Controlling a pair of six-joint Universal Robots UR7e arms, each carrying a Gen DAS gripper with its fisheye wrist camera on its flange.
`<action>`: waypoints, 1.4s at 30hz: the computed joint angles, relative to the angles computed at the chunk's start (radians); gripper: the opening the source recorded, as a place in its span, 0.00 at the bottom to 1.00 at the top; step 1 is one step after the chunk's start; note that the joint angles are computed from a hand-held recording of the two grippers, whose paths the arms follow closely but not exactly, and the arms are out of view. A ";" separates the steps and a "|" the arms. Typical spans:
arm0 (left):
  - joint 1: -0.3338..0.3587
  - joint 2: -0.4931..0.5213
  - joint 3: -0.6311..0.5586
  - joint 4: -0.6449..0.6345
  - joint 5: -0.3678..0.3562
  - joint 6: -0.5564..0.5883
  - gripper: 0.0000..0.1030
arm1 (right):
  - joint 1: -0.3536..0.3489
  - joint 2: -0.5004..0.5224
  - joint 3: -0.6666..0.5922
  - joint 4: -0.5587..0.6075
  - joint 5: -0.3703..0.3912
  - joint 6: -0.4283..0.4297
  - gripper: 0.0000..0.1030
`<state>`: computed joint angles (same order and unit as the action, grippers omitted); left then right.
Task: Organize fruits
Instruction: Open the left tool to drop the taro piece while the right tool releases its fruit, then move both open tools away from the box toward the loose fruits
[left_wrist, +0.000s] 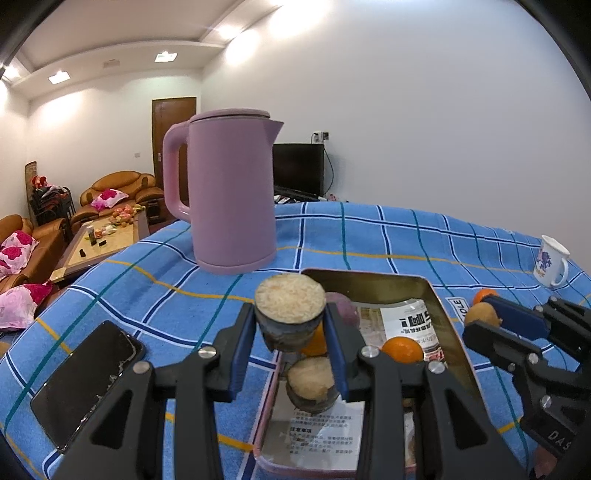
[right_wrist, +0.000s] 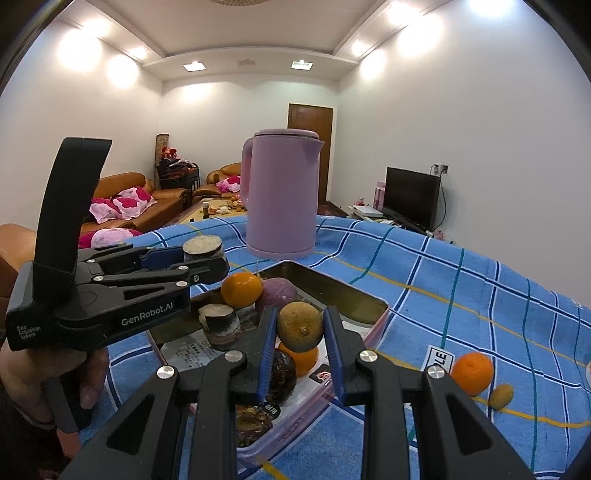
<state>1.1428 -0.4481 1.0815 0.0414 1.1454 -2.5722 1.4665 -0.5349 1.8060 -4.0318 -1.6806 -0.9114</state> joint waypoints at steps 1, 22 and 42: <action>0.001 0.001 -0.003 0.008 0.002 0.001 0.37 | -0.001 -0.003 -0.002 0.015 0.001 0.003 0.27; -0.005 0.053 -0.094 0.145 -0.006 0.016 0.38 | 0.017 -0.008 -0.029 0.158 -0.052 -0.027 0.27; -0.037 0.028 -0.043 0.100 -0.006 -0.021 0.67 | 0.020 -0.034 0.009 0.054 -0.127 -0.047 0.41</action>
